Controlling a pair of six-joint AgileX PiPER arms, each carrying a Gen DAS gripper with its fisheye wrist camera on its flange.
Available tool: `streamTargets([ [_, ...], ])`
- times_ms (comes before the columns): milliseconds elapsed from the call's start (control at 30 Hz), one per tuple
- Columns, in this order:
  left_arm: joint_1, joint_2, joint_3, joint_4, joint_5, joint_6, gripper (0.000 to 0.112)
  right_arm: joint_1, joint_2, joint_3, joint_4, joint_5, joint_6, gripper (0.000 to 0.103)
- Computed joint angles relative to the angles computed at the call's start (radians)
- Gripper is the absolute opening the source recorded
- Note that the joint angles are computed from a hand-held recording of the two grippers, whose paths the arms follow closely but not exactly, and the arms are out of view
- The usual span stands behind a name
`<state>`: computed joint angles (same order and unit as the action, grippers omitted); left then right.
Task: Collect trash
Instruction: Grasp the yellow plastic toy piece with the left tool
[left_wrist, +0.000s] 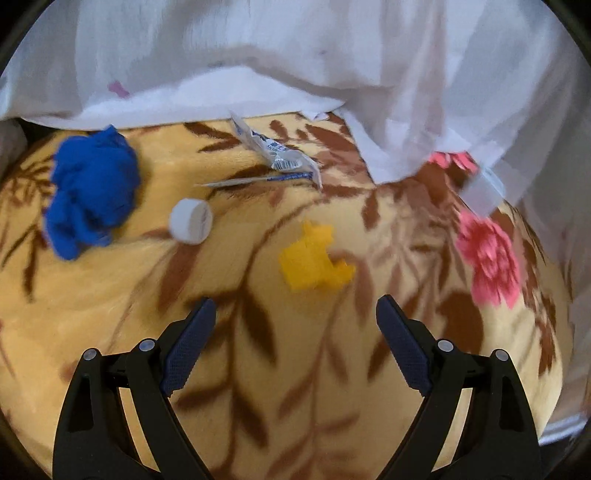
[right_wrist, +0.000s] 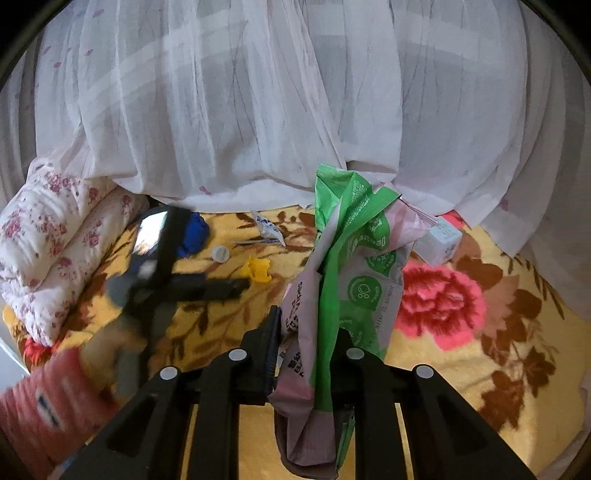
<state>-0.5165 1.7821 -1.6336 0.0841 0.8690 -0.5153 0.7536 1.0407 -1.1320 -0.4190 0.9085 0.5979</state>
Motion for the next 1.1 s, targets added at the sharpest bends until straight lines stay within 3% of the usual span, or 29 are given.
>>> streamTargets([
  [267, 0.019, 0.227, -0.3, -0.046, 0.14, 0.002, 0.046, -0.082, -0.05, 0.059, 0.087, -0.029, -0.096, 0.018],
  [367, 0.004, 0.227, -0.295, -0.004, 0.135, -0.022, 0.043, -0.113, -0.057, 0.073, 0.121, -0.048, -0.126, 0.018],
  [600, -0.035, 0.078, -0.115, 0.054, 0.061, -0.038, 0.042, -0.101, -0.083, 0.094, 0.121, -0.056, -0.112, 0.018],
  [800, -0.133, -0.106, 0.043, 0.193, 0.084, -0.127, 0.042, 0.028, -0.119, 0.104, 0.018, -0.004, 0.015, 0.018],
  [933, -0.241, -0.256, 0.169, 0.313, 0.131, -0.26, 0.042, 0.195, -0.137, 0.117, -0.107, 0.071, 0.172, 0.018],
  [1100, -0.446, -0.462, 0.331, 0.47, 0.264, -0.461, 0.042, 0.496, -0.148, 0.135, -0.267, 0.227, 0.42, 0.018],
])
